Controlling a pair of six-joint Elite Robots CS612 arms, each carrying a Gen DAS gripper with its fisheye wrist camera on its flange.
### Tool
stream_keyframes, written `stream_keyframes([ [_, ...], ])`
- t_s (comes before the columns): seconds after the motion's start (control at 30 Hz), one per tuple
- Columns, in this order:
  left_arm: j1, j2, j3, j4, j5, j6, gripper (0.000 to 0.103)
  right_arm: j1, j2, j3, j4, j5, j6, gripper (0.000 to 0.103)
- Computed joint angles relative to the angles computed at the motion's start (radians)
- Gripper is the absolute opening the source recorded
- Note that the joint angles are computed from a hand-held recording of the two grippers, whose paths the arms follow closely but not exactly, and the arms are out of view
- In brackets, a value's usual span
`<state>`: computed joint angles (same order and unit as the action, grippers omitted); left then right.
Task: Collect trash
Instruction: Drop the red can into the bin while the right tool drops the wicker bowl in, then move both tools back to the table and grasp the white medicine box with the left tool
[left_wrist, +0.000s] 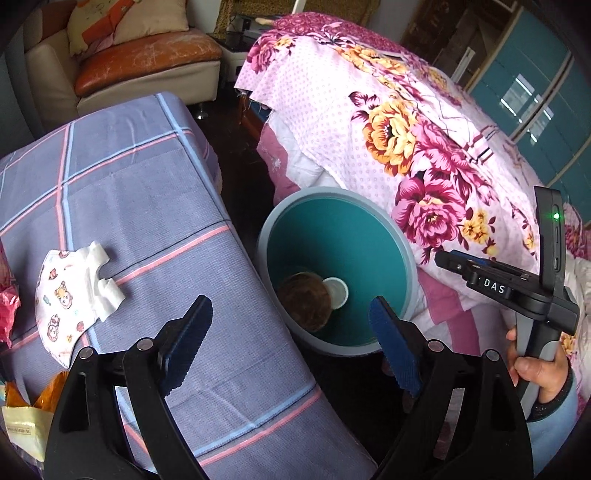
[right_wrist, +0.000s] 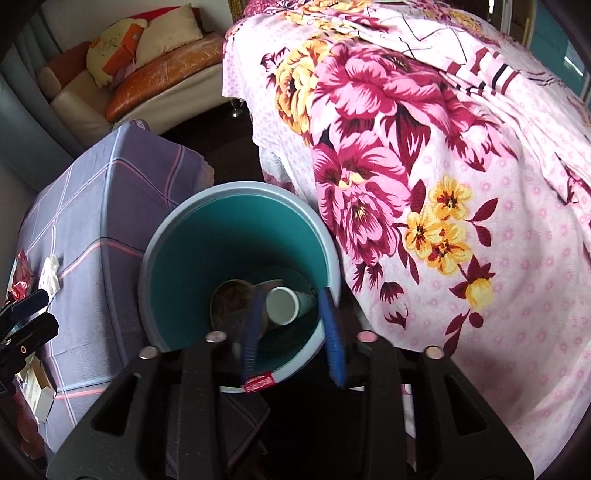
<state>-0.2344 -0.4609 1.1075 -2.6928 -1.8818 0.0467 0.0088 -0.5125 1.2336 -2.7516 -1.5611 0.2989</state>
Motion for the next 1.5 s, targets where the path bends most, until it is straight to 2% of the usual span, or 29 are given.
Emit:
stream_keyframes([
  [0.17, 0.016, -0.03, 0.051, -0.048, -0.008, -0.01, 0.088, 0.013, -0.019, 0.013, -0.019, 0.0, -0.001, 0.065],
  [0.33, 0.039, -0.064, 0.114, -0.108, -0.011, -0.024, 0.092, 0.032, -0.046, 0.033, -0.033, 0.013, -0.016, 0.074],
  [0.73, 0.124, -0.147, 0.281, -0.229, 0.023, 0.001, 0.096, 0.112, -0.075, 0.021, 0.026, 0.039, -0.104, 0.077],
  [0.87, 0.157, -0.167, 0.329, -0.256, 0.048, 0.039, 0.096, 0.143, -0.08, 0.012, 0.048, 0.045, -0.141, 0.081],
  [1.03, 0.191, -0.177, 0.368, -0.252, 0.054, 0.108, 0.096, 0.178, -0.08, -0.005, 0.084, 0.044, -0.195, 0.082],
  [1.13, 0.202, -0.175, 0.377, -0.224, 0.046, 0.176, 0.096, 0.191, -0.075, -0.018, 0.101, 0.051, -0.208, 0.082],
  [1.33, 0.197, -0.155, 0.378, -0.193, 0.079, 0.341, 0.096, 0.206, -0.061, -0.039, 0.141, 0.062, -0.2, 0.082],
  [1.5, 0.196, -0.129, 0.34, -0.116, 0.049, 0.389, 0.096, 0.211, -0.05, -0.055, 0.179, 0.065, -0.192, 0.082],
])
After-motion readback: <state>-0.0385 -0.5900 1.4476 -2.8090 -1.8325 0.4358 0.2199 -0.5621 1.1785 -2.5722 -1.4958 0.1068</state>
